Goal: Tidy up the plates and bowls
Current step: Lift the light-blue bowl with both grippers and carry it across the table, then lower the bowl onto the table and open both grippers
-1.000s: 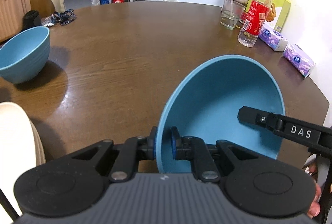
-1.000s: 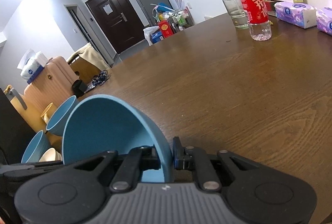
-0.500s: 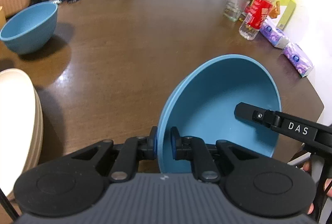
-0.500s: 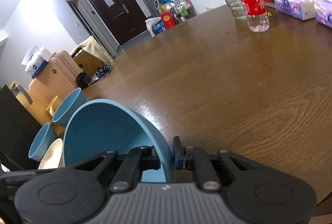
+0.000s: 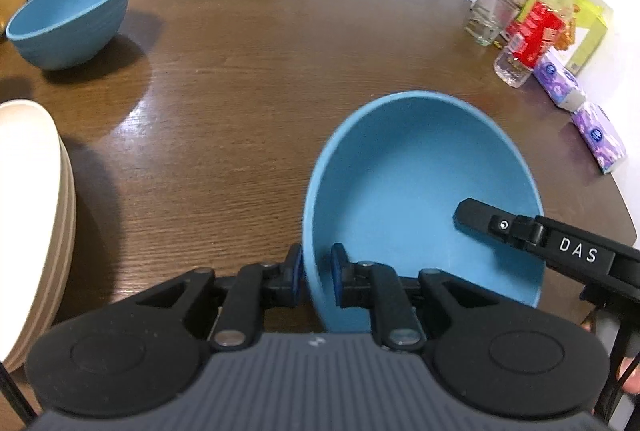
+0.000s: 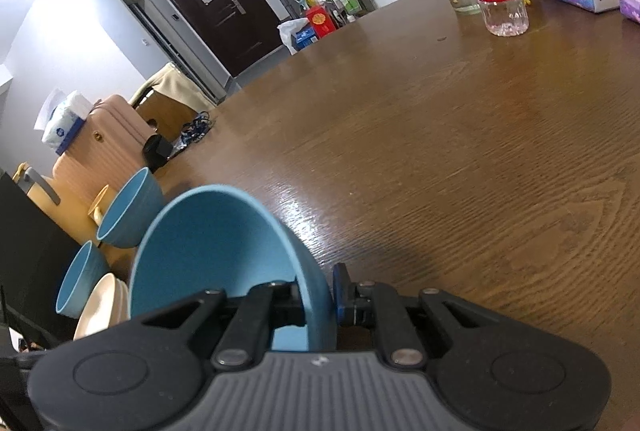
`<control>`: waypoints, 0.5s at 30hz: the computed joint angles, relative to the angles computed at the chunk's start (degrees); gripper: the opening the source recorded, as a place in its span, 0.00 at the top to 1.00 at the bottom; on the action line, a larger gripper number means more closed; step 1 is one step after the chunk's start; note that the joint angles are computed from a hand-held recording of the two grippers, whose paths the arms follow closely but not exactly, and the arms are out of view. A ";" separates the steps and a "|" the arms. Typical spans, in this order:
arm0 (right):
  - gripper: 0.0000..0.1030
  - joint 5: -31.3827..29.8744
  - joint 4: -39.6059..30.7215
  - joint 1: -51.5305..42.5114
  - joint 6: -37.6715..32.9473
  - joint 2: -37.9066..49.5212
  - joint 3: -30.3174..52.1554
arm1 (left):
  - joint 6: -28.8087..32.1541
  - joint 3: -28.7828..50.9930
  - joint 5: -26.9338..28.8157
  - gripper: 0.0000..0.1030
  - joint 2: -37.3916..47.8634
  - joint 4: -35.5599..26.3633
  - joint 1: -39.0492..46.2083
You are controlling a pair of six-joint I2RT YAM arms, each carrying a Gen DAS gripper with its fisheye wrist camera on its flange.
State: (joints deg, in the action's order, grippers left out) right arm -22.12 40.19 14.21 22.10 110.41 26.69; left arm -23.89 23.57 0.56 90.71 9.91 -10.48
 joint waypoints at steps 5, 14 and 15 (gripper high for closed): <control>0.86 -0.12 0.41 0.21 0.53 2.86 1.78 | -0.20 0.56 -0.01 0.83 1.24 0.48 0.66; 0.71 1.99 3.06 0.77 -1.27 1.34 -0.32 | -1.62 -2.23 -8.54 0.31 -2.05 2.29 -3.37; 0.51 3.11 3.95 1.01 -1.80 0.41 -1.24 | -1.69 -3.27 -11.26 0.21 -3.41 2.98 -4.45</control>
State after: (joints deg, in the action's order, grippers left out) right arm -19.02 44.14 15.21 20.30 110.82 25.46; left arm -25.58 20.30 -10.69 87.30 12.89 -14.93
